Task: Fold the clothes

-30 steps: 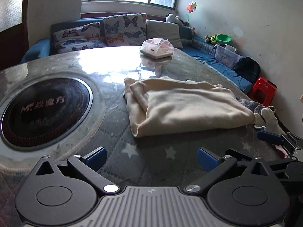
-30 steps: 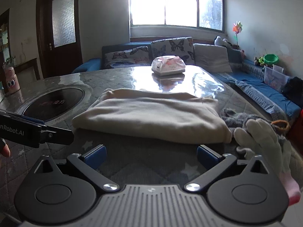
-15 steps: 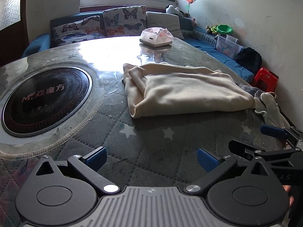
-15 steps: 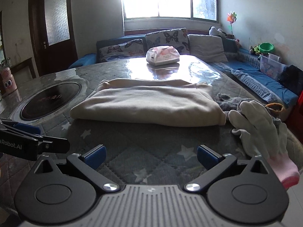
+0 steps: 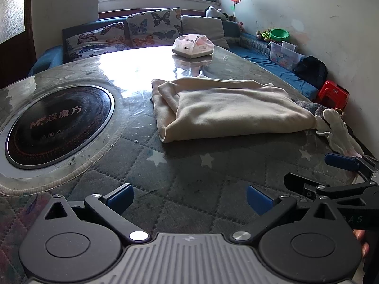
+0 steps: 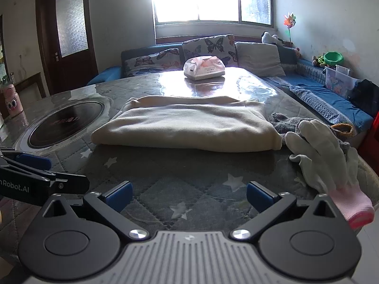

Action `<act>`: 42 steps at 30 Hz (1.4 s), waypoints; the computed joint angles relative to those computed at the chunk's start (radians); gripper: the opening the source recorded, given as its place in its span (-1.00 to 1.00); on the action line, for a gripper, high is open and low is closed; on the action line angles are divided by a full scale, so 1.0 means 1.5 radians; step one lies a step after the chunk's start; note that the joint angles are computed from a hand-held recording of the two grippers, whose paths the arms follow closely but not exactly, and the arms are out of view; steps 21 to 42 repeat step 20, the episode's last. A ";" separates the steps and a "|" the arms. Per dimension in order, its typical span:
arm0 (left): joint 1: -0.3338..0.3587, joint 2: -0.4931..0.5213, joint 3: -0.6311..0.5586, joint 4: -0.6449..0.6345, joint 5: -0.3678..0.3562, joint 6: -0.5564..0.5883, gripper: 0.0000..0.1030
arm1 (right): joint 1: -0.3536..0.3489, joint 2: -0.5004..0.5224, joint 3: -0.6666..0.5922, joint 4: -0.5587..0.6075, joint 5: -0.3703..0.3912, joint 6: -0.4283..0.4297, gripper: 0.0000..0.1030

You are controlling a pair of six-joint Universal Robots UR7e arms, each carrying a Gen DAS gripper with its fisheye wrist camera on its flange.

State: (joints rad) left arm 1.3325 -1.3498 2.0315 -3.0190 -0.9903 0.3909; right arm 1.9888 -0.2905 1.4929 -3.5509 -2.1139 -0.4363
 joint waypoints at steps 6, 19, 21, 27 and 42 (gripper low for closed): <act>-0.003 -0.002 0.004 -0.002 0.002 0.003 1.00 | 0.002 -0.001 0.003 -0.002 0.000 0.000 1.00; -0.006 -0.002 0.005 0.002 0.001 0.004 1.00 | 0.001 -0.002 0.007 -0.008 -0.001 0.001 1.00; -0.007 -0.001 0.005 0.001 0.004 0.006 1.00 | 0.001 -0.002 0.007 -0.008 -0.001 0.001 1.00; -0.007 -0.001 0.005 0.001 0.004 0.006 1.00 | 0.001 -0.002 0.007 -0.008 -0.001 0.001 1.00; -0.007 -0.001 0.005 0.001 0.004 0.006 1.00 | 0.001 -0.002 0.007 -0.008 -0.001 0.001 1.00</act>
